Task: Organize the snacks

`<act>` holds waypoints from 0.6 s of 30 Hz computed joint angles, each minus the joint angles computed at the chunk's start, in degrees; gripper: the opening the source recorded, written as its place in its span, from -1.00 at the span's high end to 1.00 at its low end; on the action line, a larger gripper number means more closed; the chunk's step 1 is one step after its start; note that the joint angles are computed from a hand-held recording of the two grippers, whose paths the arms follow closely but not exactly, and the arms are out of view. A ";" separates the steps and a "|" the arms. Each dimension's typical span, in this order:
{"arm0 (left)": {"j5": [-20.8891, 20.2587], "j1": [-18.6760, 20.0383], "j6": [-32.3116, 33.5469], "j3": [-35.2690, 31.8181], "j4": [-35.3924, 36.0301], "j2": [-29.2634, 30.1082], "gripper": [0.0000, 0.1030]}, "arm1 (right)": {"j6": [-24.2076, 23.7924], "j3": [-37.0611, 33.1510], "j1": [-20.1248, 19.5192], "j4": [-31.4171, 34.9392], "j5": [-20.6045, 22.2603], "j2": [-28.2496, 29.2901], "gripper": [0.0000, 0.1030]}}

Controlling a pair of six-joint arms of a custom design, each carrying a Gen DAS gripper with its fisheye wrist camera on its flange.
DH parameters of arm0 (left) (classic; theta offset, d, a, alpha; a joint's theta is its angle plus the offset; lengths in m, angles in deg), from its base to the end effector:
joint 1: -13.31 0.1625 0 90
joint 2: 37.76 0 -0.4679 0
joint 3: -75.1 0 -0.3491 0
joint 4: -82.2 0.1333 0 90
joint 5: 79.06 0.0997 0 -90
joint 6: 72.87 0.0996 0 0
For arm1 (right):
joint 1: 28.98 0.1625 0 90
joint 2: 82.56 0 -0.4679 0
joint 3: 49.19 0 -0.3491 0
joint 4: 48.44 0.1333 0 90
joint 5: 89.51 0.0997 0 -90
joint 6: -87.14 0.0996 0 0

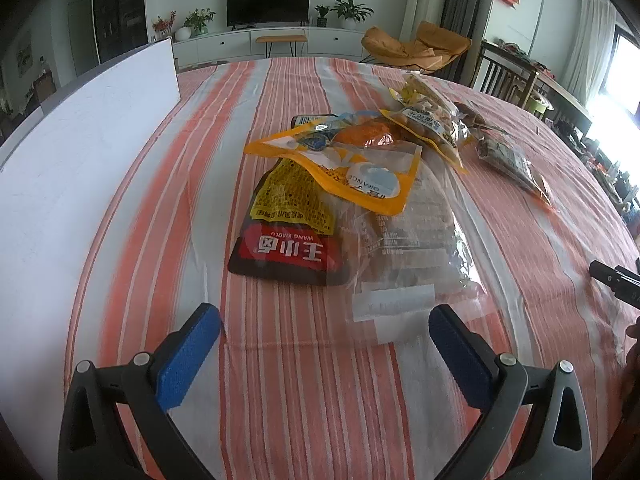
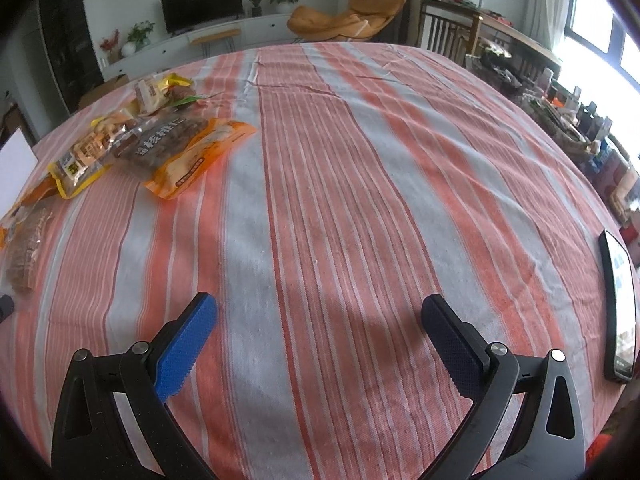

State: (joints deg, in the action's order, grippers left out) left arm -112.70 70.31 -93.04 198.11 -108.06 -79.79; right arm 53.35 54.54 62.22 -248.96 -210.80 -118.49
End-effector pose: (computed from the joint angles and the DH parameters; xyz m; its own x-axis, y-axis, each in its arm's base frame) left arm -0.0989 -0.5494 0.1118 -0.7539 -0.2062 -0.6238 0.2707 0.7676 -0.5809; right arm 0.0950 -0.6399 0.1189 -0.7076 -0.1306 0.6944 -0.4920 0.7964 -0.3516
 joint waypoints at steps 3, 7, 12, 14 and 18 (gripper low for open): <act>-0.52 -0.44 -3.12 1.69 0.41 -1.11 -1.00 | 0.02 0.02 0.00 -0.04 -0.02 0.00 -0.99; -2.45 -0.19 -5.51 3.44 0.54 -4.27 -1.00 | 0.04 0.01 0.02 -0.09 -0.05 0.04 -0.99; 4.56 0.55 -10.56 -0.40 14.34 -8.74 -1.00 | 0.01 0.05 0.02 -0.12 -0.06 0.04 -0.99; 5.91 1.38 -10.96 -2.24 18.14 -9.42 -1.00 | 0.04 0.11 0.01 -0.14 -0.06 0.01 -0.99; 6.65 3.53 -10.52 -7.10 28.09 -8.84 -0.99 | 0.05 0.01 0.04 -0.13 -0.08 0.08 -0.99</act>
State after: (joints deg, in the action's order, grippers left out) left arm -106.05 73.84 -103.55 191.00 -79.97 -88.63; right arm 53.40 54.55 62.26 -249.09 -210.88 -118.40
